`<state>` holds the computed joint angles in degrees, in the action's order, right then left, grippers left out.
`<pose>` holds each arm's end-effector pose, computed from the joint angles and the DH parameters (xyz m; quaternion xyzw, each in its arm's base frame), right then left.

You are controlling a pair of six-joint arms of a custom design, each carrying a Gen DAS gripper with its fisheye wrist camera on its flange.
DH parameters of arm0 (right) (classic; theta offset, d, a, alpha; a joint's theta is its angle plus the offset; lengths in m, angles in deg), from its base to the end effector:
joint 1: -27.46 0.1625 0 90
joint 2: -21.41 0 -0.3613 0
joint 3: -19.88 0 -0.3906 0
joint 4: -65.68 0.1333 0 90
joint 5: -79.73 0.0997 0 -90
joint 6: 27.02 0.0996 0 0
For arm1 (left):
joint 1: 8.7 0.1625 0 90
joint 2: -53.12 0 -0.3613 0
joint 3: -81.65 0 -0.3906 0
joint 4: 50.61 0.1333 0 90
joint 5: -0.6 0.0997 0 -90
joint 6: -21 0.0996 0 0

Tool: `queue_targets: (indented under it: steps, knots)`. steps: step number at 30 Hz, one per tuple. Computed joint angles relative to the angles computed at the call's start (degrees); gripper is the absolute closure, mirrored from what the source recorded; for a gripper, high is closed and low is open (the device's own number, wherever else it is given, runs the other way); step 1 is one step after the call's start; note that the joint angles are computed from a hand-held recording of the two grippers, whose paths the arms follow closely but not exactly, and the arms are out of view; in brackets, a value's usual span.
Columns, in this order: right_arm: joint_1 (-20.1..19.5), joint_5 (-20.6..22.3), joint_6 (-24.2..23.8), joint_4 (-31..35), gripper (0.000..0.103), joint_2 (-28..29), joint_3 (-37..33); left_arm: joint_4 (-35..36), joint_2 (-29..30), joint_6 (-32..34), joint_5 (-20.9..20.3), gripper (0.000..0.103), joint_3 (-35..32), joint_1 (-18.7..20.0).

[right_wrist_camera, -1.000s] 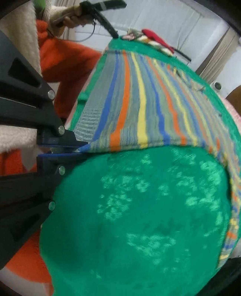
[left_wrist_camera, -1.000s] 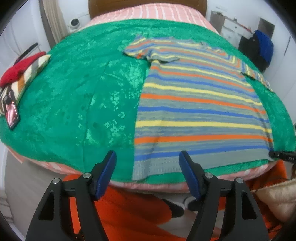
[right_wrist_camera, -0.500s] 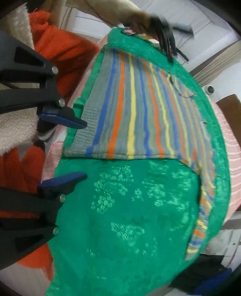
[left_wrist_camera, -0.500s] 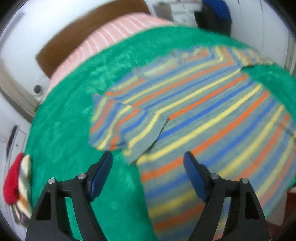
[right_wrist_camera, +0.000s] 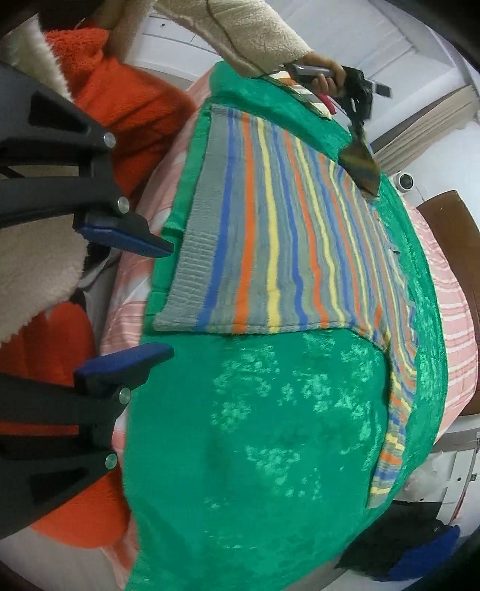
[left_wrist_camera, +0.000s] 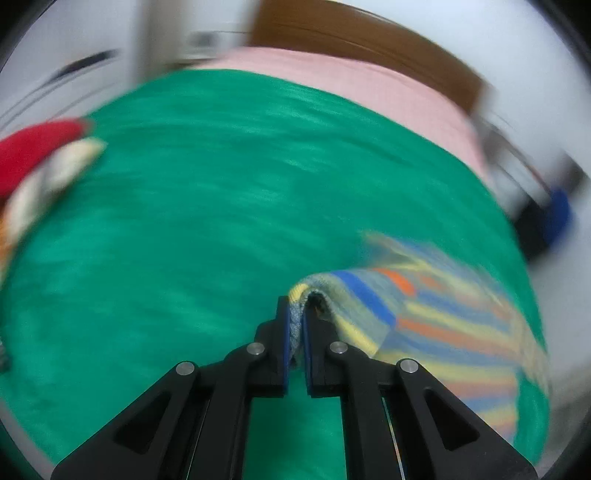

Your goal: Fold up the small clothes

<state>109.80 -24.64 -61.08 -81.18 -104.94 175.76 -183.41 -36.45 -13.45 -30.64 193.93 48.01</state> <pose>0.0731 -0.2707 0.2210 0.1914 -0.9453 0.1757 0.1970 -0.0778 -0.5165 0.3587 -0.0943 0.8571 -0.3954 0.3164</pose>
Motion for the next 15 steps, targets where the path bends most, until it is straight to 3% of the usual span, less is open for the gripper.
queue_targets:
  steps: [2, 7, 9, 10, 11, 13, 15]
  knots:
    - [0.6, 0.0, 0.3, -0.9, 0.055, 1.3, -0.2, 7.0, -0.8, -7.4, 3.5, 0.099, -2.5, 3.2]
    - [3.3, -1.3, 2.3, -3.1, 0.055, 4.6, -0.2, 13.1, -0.7, -14.8, 3.7, 0.099, -2.7, 7.8]
    - [4.1, -1.9, 3.0, -3.5, 0.055, 5.6, -0.4, 17.1, 0.7, -18.5, 3.7, 0.087, -3.3, 7.9]
    - [4.6, -2.4, 3.3, -3.8, 0.055, 6.2, -0.6, 21.1, 0.9, -22.2, 3.9, 0.072, -3.7, 8.0]
    - [5.2, -2.9, 3.5, -4.0, 0.055, 6.7, -0.8, 23.1, 0.0, -24.2, 3.8, 0.050, -3.1, 7.8]
    - [5.8, -3.4, 3.6, -4.4, 0.055, 6.9, -1.1, 19.8, -3.5, -22.1, 4.7, 0.041, 1.4, 5.5]
    - [5.6, -3.2, 3.8, -4.6, 0.055, 6.6, -1.3, 17.2, -8.4, -18.9, 4.8, 0.042, 7.0, 3.1]
